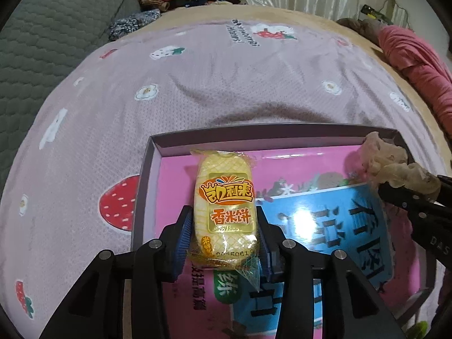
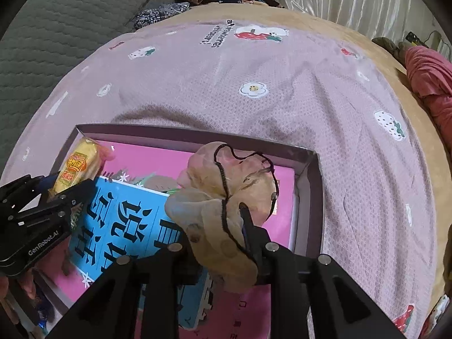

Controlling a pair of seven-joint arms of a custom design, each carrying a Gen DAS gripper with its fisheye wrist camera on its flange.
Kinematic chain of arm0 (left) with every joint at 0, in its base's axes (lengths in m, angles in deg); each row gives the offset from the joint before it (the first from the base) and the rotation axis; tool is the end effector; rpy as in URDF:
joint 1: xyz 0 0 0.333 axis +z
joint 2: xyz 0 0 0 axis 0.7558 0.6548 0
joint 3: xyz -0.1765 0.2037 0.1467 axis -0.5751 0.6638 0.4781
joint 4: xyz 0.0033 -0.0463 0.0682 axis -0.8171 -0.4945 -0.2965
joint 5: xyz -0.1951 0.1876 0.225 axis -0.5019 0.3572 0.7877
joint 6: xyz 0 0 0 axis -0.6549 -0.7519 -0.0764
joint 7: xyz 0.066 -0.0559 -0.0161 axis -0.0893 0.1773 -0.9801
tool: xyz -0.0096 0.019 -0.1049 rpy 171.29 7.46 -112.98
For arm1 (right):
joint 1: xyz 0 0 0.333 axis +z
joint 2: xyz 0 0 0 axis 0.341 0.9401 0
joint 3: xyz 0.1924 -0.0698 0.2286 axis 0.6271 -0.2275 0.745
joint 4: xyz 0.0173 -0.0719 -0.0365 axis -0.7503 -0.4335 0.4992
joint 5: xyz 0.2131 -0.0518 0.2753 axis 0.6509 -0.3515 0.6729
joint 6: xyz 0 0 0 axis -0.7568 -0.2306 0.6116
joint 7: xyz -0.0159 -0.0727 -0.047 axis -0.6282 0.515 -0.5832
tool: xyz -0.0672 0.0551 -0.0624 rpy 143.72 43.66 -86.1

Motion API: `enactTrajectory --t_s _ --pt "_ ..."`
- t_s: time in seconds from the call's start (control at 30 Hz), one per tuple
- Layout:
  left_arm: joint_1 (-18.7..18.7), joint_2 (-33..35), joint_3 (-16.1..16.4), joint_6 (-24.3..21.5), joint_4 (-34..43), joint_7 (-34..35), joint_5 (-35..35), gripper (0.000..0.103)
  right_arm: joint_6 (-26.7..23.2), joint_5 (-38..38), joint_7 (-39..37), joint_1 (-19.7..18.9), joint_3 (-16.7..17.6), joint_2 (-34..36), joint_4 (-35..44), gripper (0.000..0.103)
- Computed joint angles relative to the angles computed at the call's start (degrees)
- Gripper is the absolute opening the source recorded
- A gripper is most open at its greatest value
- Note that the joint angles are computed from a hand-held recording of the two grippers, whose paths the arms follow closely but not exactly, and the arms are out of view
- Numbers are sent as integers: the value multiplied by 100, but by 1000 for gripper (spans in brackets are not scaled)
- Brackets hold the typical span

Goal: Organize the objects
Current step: 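Open both tools to drop the packet and scrunchie onto the book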

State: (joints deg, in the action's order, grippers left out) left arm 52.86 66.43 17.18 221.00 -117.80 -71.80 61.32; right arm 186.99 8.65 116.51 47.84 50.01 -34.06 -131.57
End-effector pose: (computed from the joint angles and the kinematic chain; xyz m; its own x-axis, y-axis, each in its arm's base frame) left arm 0.4295 -0.0638 0.2887 0.1927 -0.9804 -0.0418 -0.8416 -0.1432 -0.5208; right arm 0.4357 0.2536 0.3288 0.4236 -0.9050 -0.0391 -0.8042 -0.3559 -0.4761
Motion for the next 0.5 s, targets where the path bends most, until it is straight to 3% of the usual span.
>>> enactTrajectory --t_s 0.07,0.13,0.2,0.33,0.4,0.5 --pt "6 14 13 -18 8 -46 46 51 -119 -209 184 115 -135 15 53 28" --pt "40 -18 36 49 -18 -71 67 54 -173 -400 352 164 -212 10 72 38" --pt "49 -82 38 9 -27 -254 239 62 -152 -981 906 349 -481 -18 67 54" --pt "96 -234 13 7 -129 -257 257 70 -184 -1205 1112 192 -365 -89 51 57" --pt "129 -320 8 32 -185 -284 266 79 -179 -1313 1201 136 -320 -102 46 61" --pt "189 -430 6 103 -282 -321 252 80 -162 -1486 1347 60 -267 -224 -38 68"
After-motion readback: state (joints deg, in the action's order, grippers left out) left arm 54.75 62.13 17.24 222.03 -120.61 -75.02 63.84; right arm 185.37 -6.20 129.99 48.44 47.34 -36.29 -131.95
